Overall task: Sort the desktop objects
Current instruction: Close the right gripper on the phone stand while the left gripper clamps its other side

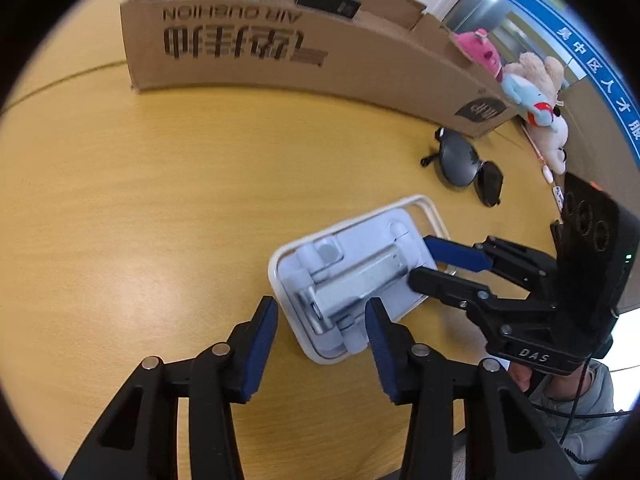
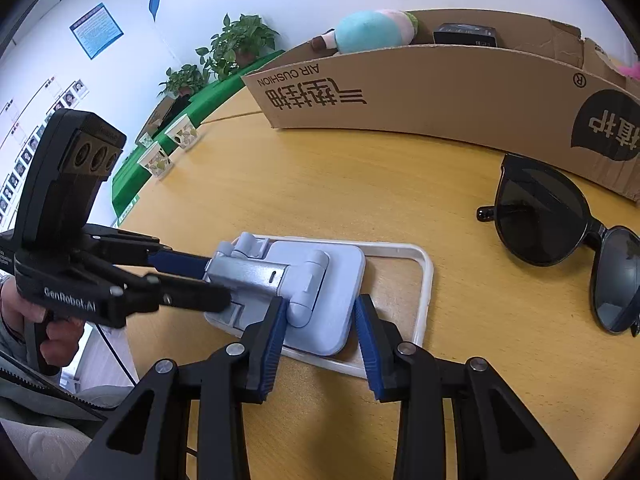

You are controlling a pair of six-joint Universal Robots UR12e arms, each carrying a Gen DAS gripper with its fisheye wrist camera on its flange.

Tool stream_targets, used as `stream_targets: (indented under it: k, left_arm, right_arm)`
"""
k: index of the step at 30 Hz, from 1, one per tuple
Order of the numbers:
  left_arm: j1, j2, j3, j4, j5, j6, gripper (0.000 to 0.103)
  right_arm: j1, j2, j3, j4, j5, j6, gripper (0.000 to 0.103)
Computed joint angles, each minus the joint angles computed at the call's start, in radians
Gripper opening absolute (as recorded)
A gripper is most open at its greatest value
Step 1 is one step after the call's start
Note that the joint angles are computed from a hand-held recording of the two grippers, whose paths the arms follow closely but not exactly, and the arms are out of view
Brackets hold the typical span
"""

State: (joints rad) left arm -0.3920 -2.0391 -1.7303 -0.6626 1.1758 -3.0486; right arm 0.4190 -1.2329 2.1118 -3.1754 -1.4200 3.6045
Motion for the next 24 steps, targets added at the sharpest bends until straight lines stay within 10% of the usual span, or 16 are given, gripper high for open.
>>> stream_targets:
  k: [21,24]
  left_arm:
    - [-0.012,-0.008,0.006,0.043,-0.077,0.012,0.044]
    - [-0.009,-0.016,0.013,0.067,-0.139,0.004,0.044]
  right_arm:
    - [-0.032,-0.019,0.043,-0.121,0.005,0.149,0.032]
    - [-0.036,-0.026,0.051,-0.162,-0.001,0.170,0.015]
